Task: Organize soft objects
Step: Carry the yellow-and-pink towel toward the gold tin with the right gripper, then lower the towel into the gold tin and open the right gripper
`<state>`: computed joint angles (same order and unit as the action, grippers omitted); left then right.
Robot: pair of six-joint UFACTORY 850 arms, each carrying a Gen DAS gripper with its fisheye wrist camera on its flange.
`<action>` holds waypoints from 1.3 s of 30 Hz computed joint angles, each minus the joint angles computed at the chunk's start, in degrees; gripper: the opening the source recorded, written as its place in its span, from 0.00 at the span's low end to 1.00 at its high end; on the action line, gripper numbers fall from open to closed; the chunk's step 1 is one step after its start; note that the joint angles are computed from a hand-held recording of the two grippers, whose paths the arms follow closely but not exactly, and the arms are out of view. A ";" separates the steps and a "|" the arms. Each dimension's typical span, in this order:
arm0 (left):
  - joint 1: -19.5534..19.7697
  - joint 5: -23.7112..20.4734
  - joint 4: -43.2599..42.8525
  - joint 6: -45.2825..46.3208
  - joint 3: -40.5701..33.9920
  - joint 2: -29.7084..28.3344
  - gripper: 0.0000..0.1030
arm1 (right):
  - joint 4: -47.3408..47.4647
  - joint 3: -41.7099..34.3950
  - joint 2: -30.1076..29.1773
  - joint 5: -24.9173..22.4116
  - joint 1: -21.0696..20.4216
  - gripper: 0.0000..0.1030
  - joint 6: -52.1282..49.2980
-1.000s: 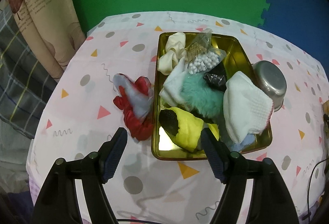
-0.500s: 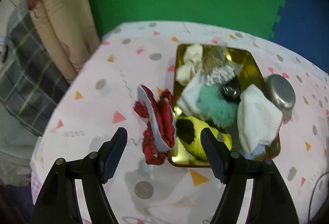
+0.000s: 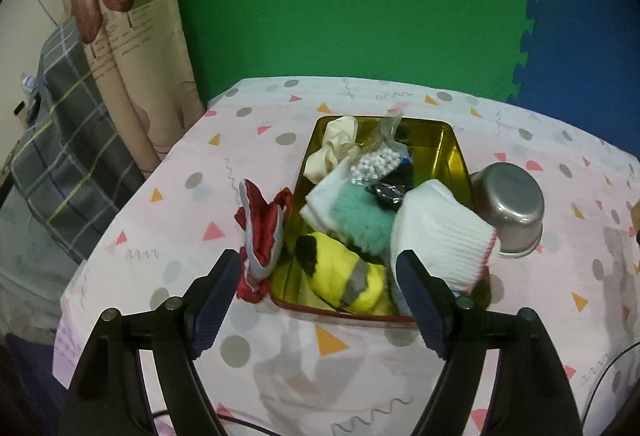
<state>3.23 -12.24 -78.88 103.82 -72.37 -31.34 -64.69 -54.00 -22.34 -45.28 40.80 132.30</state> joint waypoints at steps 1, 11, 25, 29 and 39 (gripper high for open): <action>-0.05 0.22 -0.95 0.68 0.53 0.28 0.76 | -0.38 -1.12 -0.19 0.05 0.02 0.25 -0.84; 0.52 1.32 -5.09 1.88 3.30 1.34 0.76 | -3.51 -14.13 -5.12 3.02 0.34 0.25 -9.90; 0.62 1.90 -8.34 5.48 5.41 2.06 0.76 | 0.56 -35.67 -17.42 10.96 0.09 0.25 -28.06; 0.79 2.04 -3.75 0.01 4.85 1.69 0.76 | 4.41 -43.18 -22.08 12.48 -0.07 0.25 -34.91; 1.65 2.16 6.97 -12.40 3.24 0.52 0.76 | 21.25 -63.54 -34.74 12.96 -1.42 0.25 -57.57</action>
